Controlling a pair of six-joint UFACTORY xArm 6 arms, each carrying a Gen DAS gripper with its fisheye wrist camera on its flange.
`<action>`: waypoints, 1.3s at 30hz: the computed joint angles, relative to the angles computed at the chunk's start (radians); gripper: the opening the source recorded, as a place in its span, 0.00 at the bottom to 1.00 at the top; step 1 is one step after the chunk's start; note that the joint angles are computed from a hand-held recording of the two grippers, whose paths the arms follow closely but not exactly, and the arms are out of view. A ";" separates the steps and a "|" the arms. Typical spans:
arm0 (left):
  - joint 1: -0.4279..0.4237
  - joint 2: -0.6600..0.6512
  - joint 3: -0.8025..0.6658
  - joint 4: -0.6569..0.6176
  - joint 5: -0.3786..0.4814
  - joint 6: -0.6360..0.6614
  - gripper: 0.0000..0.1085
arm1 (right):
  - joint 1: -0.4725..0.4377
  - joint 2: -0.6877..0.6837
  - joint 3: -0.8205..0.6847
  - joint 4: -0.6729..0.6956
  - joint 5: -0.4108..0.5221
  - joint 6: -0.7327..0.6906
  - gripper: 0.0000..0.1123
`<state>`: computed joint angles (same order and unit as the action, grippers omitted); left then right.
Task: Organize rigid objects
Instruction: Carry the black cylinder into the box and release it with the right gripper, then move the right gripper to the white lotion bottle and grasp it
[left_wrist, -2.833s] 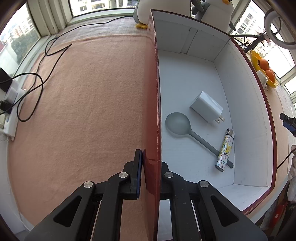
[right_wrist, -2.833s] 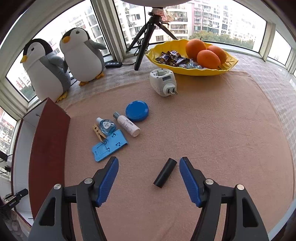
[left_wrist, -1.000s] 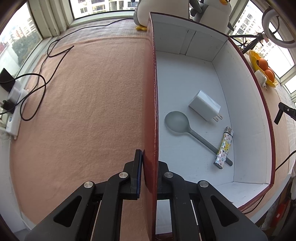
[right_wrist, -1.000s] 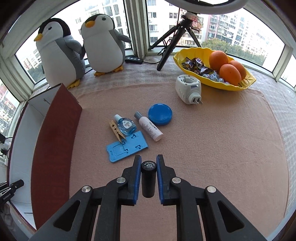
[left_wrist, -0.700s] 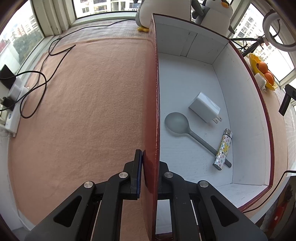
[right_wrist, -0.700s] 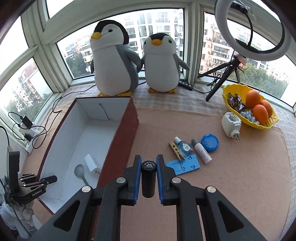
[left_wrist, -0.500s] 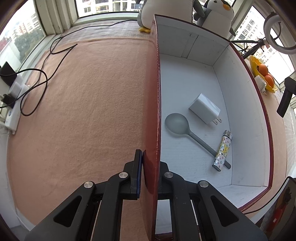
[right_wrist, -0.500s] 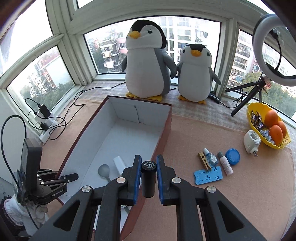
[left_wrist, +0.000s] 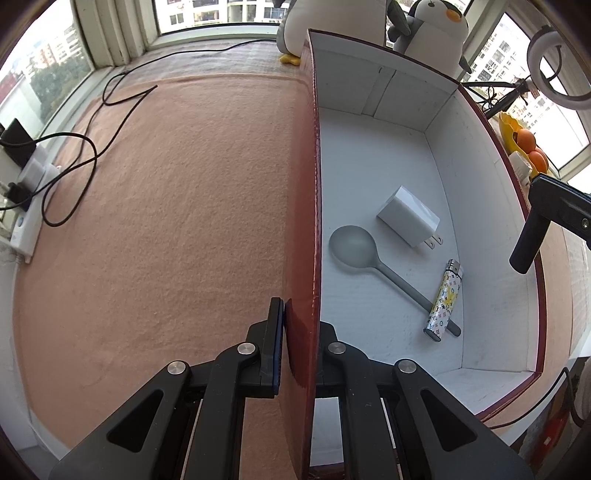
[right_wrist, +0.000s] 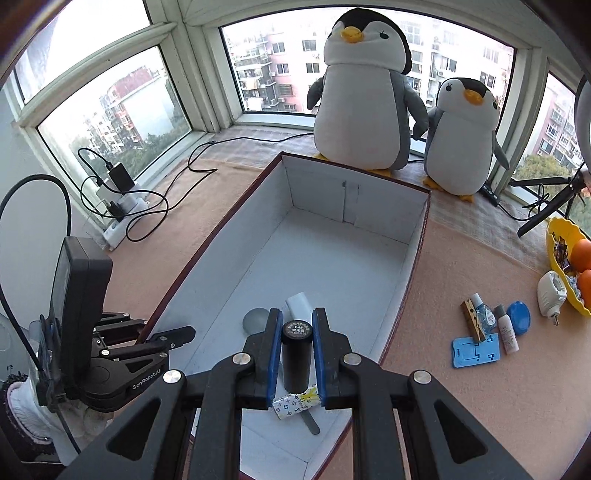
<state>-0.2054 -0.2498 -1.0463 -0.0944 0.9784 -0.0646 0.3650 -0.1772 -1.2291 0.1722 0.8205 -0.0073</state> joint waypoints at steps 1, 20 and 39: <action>0.000 0.002 -0.003 0.001 0.003 0.003 0.07 | 0.000 0.000 0.001 0.002 0.001 0.001 0.13; -0.012 0.029 -0.041 0.026 0.040 0.087 0.07 | -0.049 -0.110 0.116 0.026 -0.064 0.081 0.30; -0.018 0.071 -0.103 0.036 0.105 0.206 0.08 | -0.287 -0.304 0.341 -0.068 -0.048 0.305 0.35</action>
<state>-0.2234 -0.1784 -1.1490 -0.0586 1.0831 0.1417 0.0778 -0.4814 -0.8877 0.1046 0.7722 0.2977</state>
